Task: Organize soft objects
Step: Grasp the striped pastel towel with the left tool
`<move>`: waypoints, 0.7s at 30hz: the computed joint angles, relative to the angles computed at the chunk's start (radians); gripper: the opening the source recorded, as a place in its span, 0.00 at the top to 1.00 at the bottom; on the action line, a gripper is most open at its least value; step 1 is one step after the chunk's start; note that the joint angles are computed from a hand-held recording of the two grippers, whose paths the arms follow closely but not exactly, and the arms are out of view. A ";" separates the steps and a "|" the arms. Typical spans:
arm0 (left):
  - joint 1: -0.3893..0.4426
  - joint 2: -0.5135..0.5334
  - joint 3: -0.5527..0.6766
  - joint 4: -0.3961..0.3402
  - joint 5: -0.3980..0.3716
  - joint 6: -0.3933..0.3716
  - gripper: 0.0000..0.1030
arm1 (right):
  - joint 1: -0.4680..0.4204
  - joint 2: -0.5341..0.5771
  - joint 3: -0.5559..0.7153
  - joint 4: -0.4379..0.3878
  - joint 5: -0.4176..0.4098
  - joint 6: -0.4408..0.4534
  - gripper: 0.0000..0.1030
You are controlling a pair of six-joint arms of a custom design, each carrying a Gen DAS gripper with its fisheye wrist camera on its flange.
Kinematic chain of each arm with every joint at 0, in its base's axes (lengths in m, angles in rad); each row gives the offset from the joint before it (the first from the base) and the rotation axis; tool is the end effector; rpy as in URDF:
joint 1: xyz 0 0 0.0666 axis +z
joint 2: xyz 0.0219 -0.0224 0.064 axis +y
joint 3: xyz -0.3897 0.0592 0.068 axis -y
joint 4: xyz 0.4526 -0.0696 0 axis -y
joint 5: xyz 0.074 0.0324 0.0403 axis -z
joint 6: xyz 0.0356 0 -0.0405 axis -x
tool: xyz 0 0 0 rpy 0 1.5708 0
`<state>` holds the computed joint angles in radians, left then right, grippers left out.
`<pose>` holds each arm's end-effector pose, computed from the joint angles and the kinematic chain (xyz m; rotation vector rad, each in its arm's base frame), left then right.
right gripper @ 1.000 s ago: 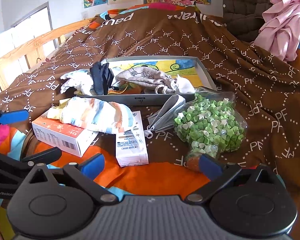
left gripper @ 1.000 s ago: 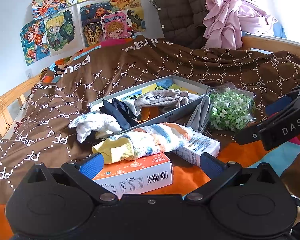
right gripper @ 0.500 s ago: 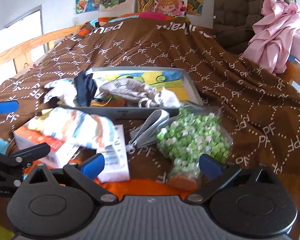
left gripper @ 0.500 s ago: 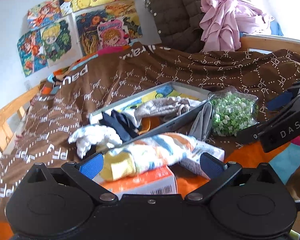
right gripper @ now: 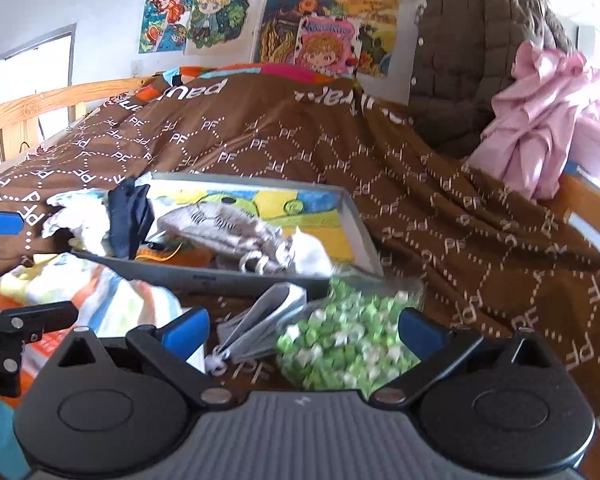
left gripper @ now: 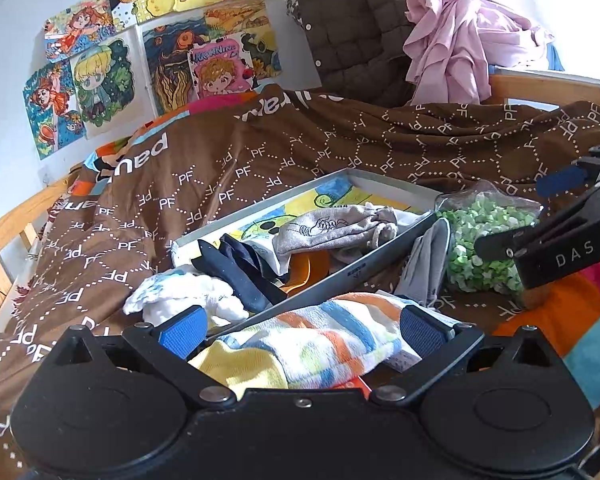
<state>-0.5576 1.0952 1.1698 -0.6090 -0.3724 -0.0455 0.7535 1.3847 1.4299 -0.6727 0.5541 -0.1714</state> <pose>0.3863 -0.2261 0.4872 0.3994 2.0270 0.0777 0.4164 0.3644 0.4852 -0.3068 2.0715 -0.0558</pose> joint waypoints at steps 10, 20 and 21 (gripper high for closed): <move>0.041 0.023 -0.016 0.013 0.061 0.019 0.01 | -0.004 0.067 0.011 0.112 0.049 0.158 0.00; 0.063 0.037 -0.019 -0.012 0.109 0.066 0.01 | -0.001 0.126 0.052 0.097 0.038 0.235 0.04; 0.066 0.039 -0.019 -0.013 0.118 0.071 0.01 | -0.002 0.133 0.059 0.093 0.036 0.235 0.04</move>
